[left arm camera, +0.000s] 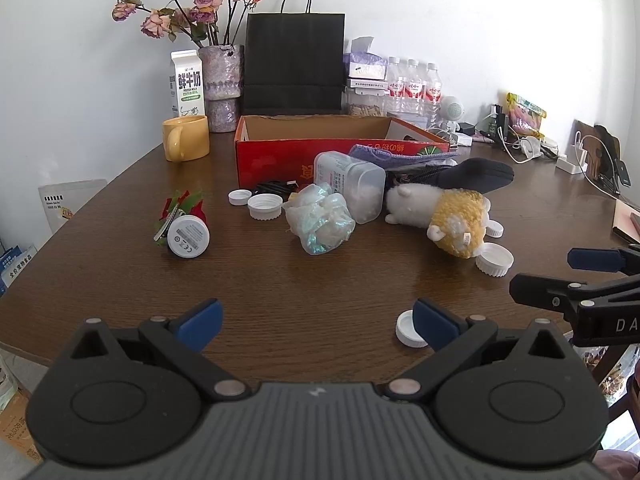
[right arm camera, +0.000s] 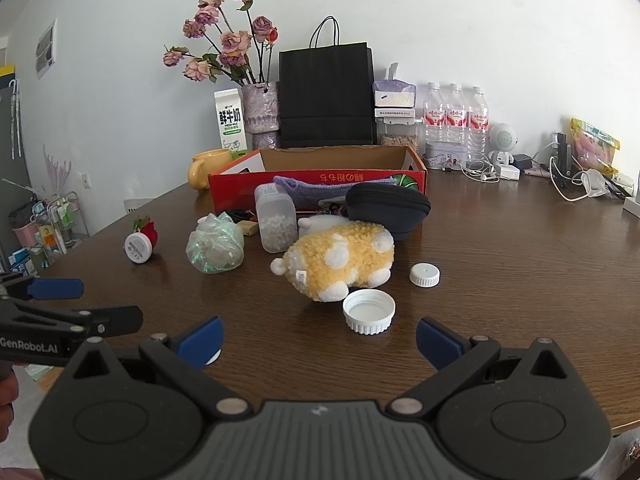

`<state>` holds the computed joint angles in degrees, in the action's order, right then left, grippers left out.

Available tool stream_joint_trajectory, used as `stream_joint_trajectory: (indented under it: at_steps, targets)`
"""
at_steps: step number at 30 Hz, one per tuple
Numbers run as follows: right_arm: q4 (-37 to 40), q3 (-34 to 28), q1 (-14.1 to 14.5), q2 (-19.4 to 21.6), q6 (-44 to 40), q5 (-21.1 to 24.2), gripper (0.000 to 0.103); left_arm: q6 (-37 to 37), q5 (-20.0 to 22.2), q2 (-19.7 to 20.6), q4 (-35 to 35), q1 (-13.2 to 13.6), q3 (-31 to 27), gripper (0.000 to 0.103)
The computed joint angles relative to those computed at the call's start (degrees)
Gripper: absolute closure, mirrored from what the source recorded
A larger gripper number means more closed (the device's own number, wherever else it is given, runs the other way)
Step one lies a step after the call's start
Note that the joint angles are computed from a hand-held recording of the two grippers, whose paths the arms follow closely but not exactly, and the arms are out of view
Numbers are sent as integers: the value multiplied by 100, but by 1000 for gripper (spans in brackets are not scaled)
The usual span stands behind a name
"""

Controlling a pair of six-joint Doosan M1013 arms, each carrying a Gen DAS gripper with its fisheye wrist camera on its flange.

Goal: Organize objects

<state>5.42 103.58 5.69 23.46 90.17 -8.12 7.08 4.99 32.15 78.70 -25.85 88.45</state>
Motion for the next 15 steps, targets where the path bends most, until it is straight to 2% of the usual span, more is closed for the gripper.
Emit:
stream_joint_trajectory:
  at_steps: [15]
  targets:
    - [-115,4,-7,-6,117,13,0,7,-1,2,-13,0,-1,0]
